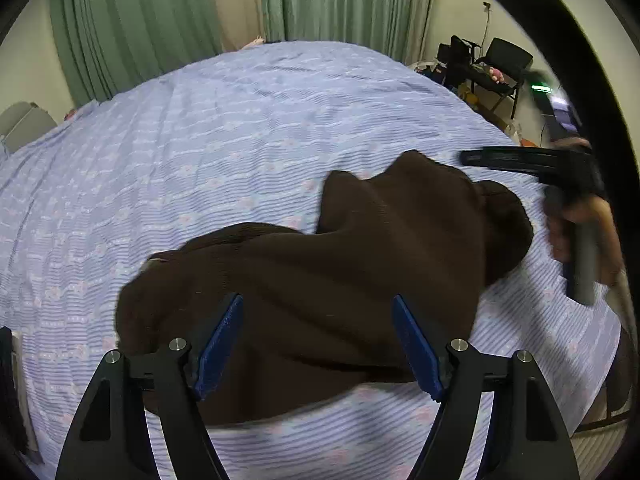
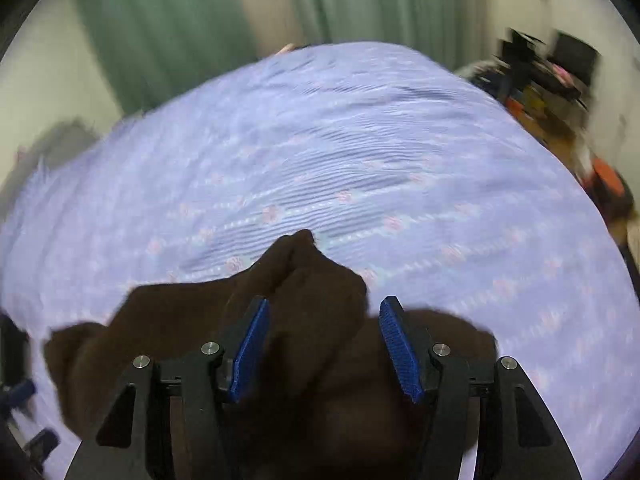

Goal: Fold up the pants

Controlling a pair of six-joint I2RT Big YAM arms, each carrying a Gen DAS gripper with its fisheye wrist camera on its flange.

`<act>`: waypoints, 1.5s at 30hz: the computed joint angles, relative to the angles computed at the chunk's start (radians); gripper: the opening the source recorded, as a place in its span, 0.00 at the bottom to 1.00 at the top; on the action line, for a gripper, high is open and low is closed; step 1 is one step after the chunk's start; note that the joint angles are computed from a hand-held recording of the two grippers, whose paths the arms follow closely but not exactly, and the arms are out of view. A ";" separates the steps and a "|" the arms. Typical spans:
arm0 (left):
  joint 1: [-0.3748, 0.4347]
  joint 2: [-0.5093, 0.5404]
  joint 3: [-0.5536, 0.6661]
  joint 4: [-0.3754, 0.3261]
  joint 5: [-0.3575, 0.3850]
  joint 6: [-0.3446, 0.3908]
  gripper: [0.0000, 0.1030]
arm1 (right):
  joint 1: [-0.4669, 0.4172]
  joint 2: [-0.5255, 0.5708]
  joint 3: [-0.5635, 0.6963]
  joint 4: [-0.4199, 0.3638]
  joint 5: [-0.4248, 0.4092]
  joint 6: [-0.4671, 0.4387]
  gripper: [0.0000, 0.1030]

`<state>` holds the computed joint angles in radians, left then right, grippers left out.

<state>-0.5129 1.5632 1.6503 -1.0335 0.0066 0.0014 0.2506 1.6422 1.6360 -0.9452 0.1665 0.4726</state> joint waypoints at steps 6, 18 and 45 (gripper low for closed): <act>-0.033 0.016 0.026 0.007 -0.061 -0.048 0.74 | -0.020 0.139 0.096 -0.110 -0.031 0.002 0.37; -0.005 0.001 -0.023 -0.001 -0.115 -0.174 0.71 | -0.001 -0.219 -0.162 -0.050 0.238 0.127 0.13; -0.300 0.043 -0.133 0.216 -0.467 0.206 0.50 | -0.177 -0.253 -0.421 0.097 -0.279 0.291 0.39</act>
